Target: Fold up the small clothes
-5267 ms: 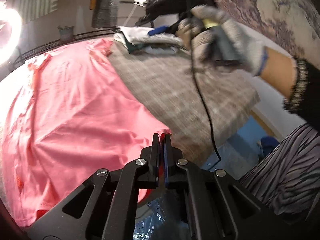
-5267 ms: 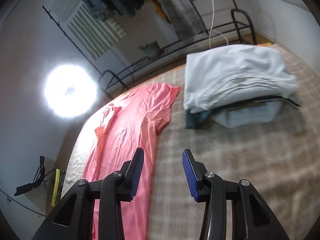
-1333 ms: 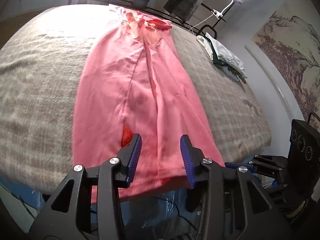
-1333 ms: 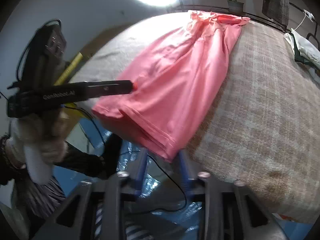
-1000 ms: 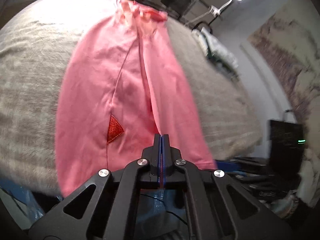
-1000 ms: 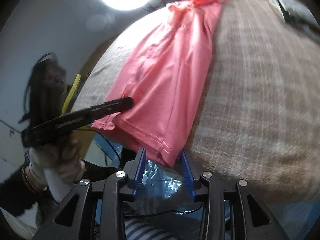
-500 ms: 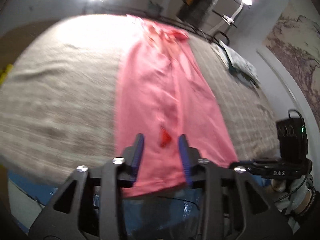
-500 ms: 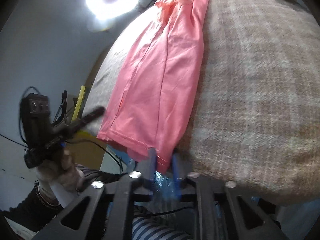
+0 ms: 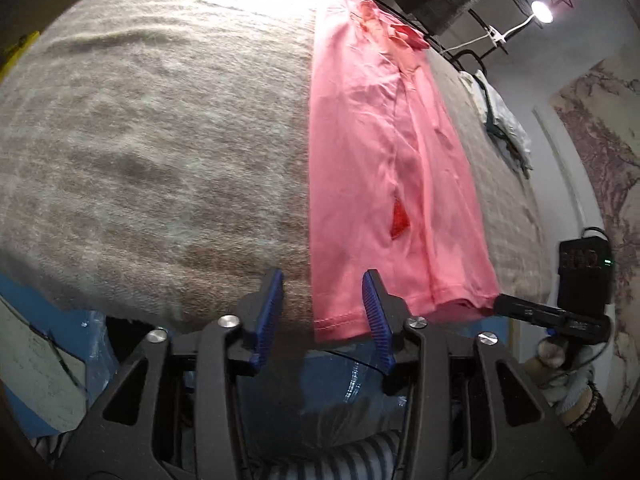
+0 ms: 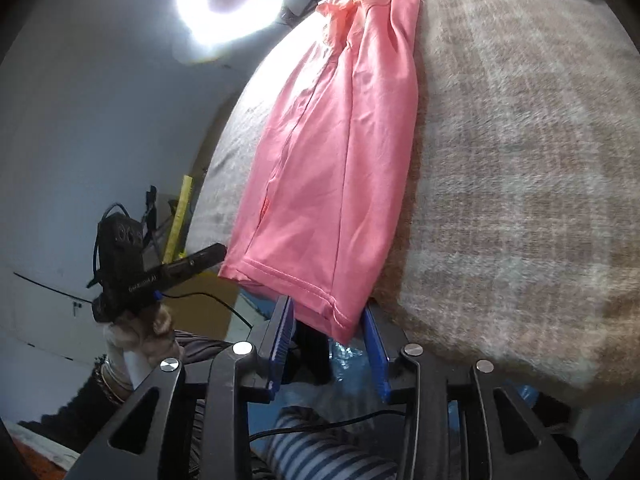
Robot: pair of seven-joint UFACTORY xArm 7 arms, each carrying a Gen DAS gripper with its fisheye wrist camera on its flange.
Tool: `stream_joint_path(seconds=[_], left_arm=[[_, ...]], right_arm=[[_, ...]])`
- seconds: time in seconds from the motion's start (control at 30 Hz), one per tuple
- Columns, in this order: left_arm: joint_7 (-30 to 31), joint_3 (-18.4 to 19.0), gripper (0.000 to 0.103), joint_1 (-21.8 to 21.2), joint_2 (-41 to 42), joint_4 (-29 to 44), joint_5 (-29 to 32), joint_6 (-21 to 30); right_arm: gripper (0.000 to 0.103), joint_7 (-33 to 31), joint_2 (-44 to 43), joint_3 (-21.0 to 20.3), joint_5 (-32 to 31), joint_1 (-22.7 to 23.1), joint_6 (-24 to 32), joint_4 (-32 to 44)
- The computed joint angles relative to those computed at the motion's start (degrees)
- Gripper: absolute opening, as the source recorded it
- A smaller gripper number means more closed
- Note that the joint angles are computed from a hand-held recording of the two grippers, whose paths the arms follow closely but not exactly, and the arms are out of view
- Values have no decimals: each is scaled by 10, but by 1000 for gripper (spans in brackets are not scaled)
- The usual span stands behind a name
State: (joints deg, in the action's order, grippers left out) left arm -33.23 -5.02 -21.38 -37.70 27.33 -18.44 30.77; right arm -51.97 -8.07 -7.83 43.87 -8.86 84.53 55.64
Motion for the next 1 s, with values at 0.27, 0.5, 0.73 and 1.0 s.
stream_joint_path(seconds=[0.27,0.5,0.73,1.0], left_arm=[[-1,-4,0,-6,-19,1,-11,-9],[6,0,0,-7,-3,13,8,14],[19,11,0,-2,15,35,-5,0],[67,29,0,19,101,133,-5,-16]], right_arm=[[3,11,15,9,6,8,0,11],[2,4,7,5,20,-2,19,23],[2,46,38,15,8,8,9,36],[2,91,93,23,51,-9,29,129]])
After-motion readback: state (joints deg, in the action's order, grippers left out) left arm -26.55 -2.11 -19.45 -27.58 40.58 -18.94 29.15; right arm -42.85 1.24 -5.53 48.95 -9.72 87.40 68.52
